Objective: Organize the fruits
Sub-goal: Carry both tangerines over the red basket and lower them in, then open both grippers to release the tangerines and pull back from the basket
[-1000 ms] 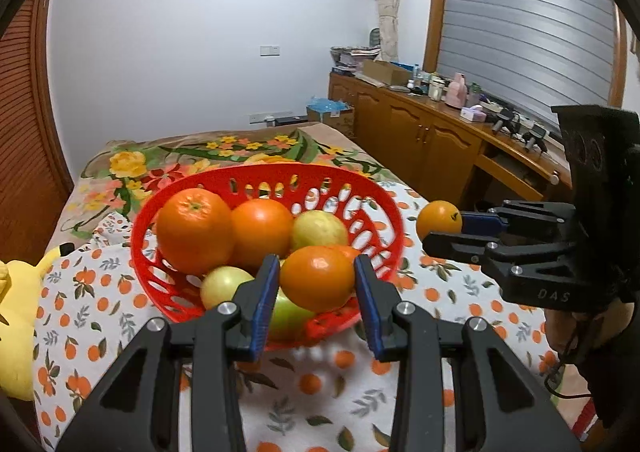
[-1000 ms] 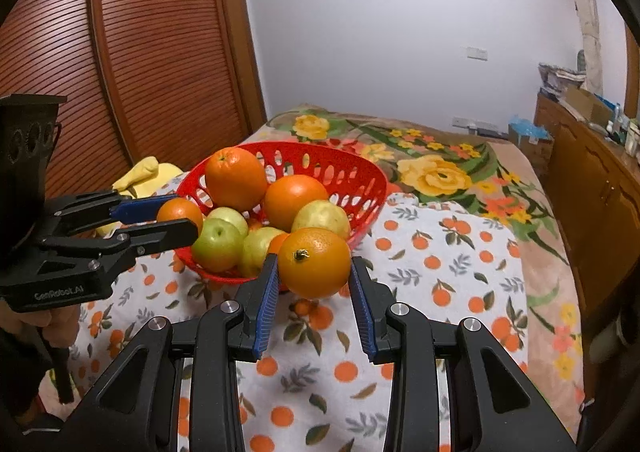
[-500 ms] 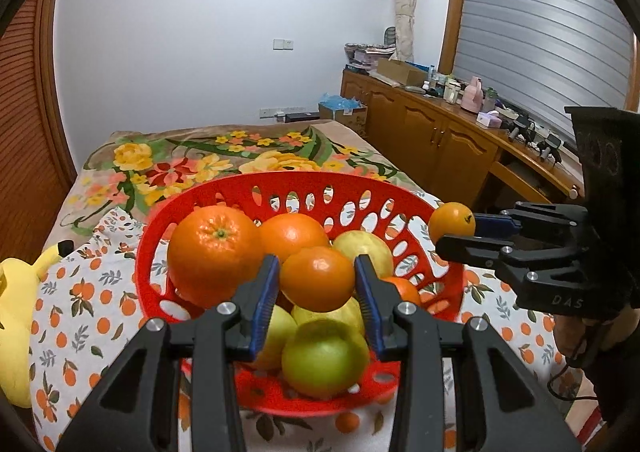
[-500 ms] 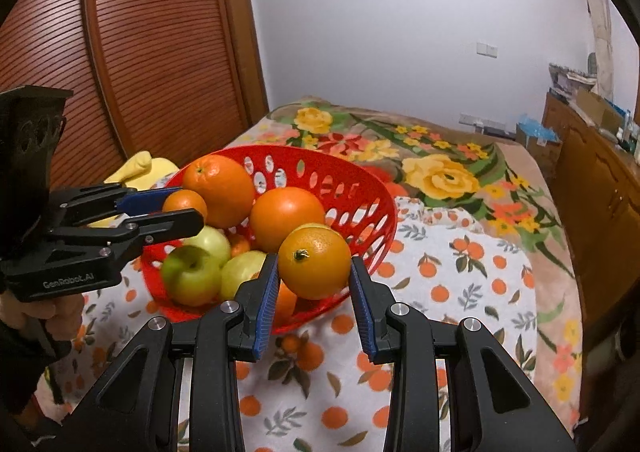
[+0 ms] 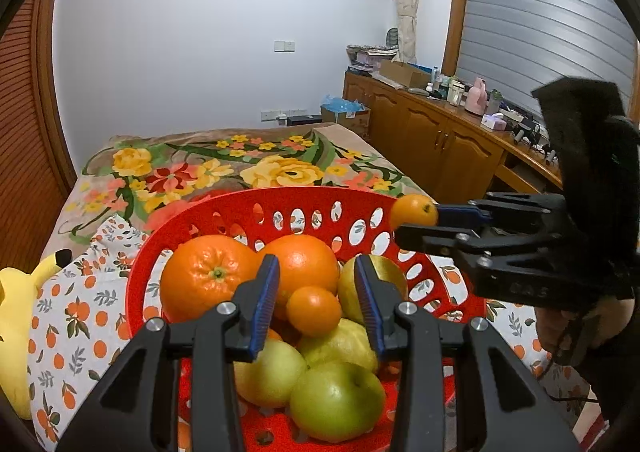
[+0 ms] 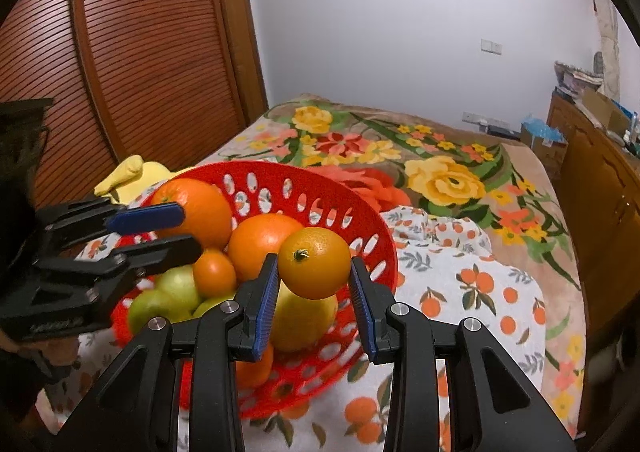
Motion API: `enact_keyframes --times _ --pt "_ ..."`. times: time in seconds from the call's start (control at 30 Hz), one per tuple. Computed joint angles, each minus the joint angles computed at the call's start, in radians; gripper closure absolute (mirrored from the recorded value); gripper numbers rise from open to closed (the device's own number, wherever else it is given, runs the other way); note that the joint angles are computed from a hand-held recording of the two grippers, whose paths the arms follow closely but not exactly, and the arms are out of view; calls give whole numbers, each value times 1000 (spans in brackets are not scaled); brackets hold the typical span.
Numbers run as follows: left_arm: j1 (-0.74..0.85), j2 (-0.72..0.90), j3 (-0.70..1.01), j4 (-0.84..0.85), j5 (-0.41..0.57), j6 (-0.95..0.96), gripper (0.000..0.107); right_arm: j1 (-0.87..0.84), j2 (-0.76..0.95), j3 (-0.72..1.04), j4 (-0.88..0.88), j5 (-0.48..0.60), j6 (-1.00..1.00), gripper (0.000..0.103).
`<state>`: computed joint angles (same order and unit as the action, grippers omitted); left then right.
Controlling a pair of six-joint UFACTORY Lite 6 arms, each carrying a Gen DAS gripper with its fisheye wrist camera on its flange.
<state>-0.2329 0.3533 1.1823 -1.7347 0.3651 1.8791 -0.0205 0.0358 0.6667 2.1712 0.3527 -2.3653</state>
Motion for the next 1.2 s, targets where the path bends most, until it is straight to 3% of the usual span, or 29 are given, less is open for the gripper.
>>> enact_keyframes --times 0.3,0.73,1.2 --pt "28 2 -2 19 30 -18 65 27 127 127 32 -41 -22 68" --pt "45 -63 -36 28 38 -29 63 27 162 159 65 -28 -37 64" --pt "49 -242 -250 -136 8 162 60 51 -87 -79 238 -15 -161 63"
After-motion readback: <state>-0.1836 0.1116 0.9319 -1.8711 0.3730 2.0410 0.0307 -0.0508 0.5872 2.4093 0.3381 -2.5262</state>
